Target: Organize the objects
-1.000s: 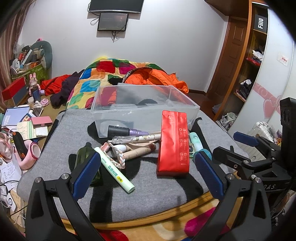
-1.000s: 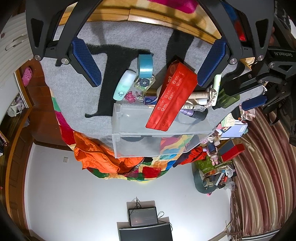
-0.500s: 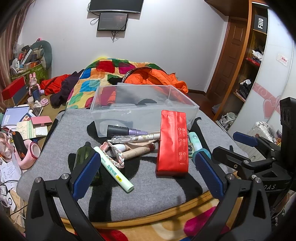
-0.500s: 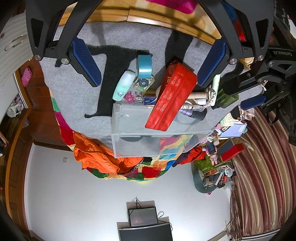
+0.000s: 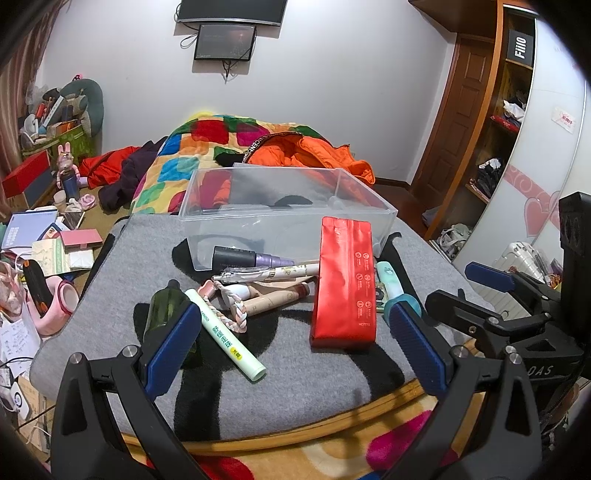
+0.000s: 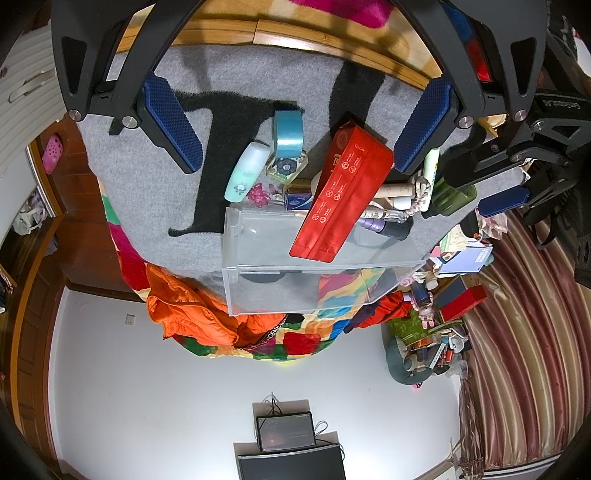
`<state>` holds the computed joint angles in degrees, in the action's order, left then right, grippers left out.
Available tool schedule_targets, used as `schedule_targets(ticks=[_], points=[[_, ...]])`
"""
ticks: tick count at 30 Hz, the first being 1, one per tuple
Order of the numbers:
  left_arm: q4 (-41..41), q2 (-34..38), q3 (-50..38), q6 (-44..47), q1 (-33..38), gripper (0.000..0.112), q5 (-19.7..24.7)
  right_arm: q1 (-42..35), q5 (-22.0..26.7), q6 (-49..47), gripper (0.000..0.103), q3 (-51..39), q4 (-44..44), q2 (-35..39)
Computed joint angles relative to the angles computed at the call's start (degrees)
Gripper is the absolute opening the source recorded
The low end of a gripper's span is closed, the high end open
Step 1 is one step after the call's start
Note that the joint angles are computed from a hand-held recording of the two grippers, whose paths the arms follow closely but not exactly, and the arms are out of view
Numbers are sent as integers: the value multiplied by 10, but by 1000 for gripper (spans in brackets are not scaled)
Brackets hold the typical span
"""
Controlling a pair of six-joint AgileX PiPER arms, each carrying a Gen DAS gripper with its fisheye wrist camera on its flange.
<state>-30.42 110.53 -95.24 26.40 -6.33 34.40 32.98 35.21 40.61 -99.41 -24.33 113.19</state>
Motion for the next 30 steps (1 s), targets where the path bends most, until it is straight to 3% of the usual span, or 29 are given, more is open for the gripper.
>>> schedule_targets(ticks=[9, 12, 20, 26, 30], points=[[-34, -6, 25, 32, 8, 102, -30, 3, 0, 4, 103, 0, 0, 1], [-36, -7, 30, 39, 10, 86, -35, 3, -6, 16, 103, 7, -12, -1], [-26, -5, 33, 22, 36, 85, -46, 1, -24, 72, 103, 38, -64, -14], [0, 7, 31, -10, 59, 79, -55, -12, -29, 65, 101, 48, -47, -9], [28, 35, 9, -44, 71, 71, -44, -24, -32, 38, 94, 52, -8, 0]])
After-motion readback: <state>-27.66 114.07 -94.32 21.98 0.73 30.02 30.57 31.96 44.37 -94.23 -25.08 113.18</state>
